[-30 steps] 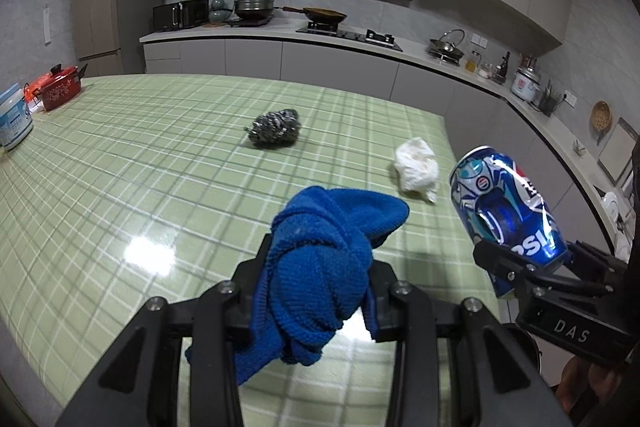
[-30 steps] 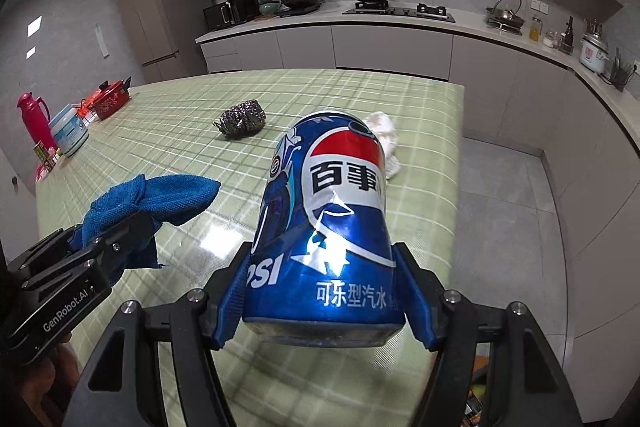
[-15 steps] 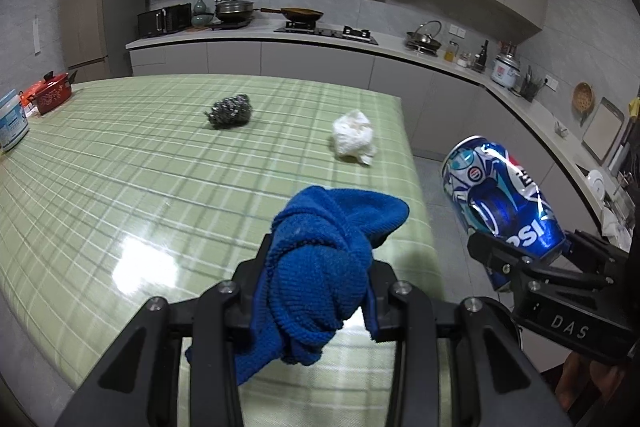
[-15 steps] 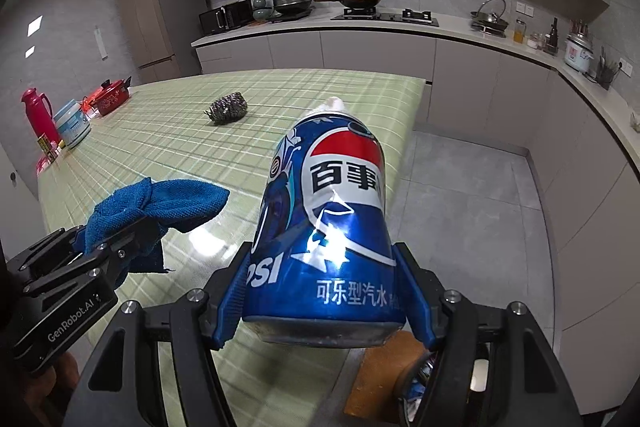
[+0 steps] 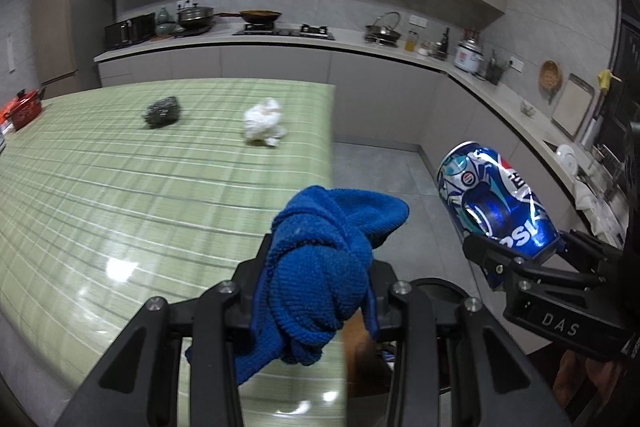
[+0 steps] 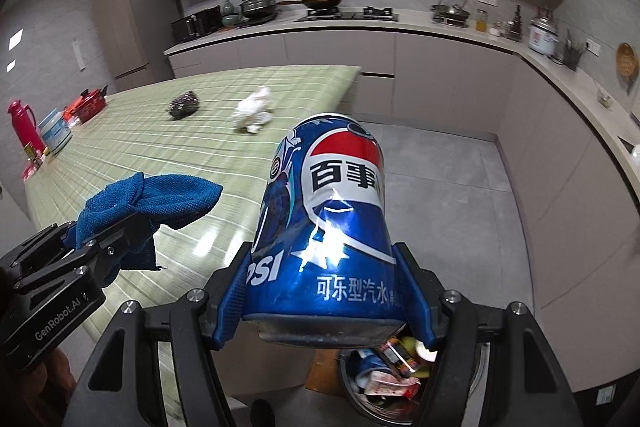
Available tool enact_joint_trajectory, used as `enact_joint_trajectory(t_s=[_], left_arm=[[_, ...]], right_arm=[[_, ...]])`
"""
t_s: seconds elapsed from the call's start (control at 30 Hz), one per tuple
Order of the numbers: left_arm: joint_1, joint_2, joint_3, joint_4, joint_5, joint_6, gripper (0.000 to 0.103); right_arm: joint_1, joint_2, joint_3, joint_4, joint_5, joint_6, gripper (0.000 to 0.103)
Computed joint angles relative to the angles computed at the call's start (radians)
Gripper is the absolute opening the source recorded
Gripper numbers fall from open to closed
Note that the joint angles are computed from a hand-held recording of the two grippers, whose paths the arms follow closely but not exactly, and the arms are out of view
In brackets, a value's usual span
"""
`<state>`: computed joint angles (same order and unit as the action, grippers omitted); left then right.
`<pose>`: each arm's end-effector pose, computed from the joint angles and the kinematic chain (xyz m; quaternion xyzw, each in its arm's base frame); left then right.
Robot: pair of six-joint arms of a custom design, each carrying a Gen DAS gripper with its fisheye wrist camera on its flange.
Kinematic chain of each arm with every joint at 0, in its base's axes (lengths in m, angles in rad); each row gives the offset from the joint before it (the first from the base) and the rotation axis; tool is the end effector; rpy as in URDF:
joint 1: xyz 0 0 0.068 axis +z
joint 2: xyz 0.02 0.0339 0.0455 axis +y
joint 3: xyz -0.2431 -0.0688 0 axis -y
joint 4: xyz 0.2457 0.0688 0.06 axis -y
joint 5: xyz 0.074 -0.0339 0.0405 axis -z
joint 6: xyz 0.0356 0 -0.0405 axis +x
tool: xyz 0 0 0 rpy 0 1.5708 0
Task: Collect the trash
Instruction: 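Lift and carry the blue cloth and Pepsi can with both tools over the bin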
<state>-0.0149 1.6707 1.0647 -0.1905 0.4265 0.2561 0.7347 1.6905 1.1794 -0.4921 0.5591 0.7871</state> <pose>0.3545 -0.0200 0.1887 0.2014 0.8859 -0.1502 0.3899 0.2714 0.2197 0.1992 0.1014 0.9204 -0.0062 0.3776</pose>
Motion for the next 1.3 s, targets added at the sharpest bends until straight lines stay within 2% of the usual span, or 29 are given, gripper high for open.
enact_joint_trajectory(t_s=[0.4,0.7,1.03,1.3], left_arm=[[-0.231,-0.052,-0.15,0.069,-0.079,-0.059,0.038],[-0.338,-0.017,-0.224,0.119,-0.122,-0.091,0.038],[-0.408,0.096,-0.265,0.187,-0.169,-0.107,0.038],[-0.464,0.286,-0.205,0.226,-0.195,-0.132,0.038]], right_arm=[[-0.045,-0.317,-0.363,-0.034,0.015,0.11,0.069],[-0.044,-0.411,-0.56,-0.012,-0.012,0.206,0.069],[-0.073,-0.368,-0.72,0.148,-0.084,0.239,0.069],[-0.192,-0.157,-0.758,0.405,-0.216,0.149,0.069]])
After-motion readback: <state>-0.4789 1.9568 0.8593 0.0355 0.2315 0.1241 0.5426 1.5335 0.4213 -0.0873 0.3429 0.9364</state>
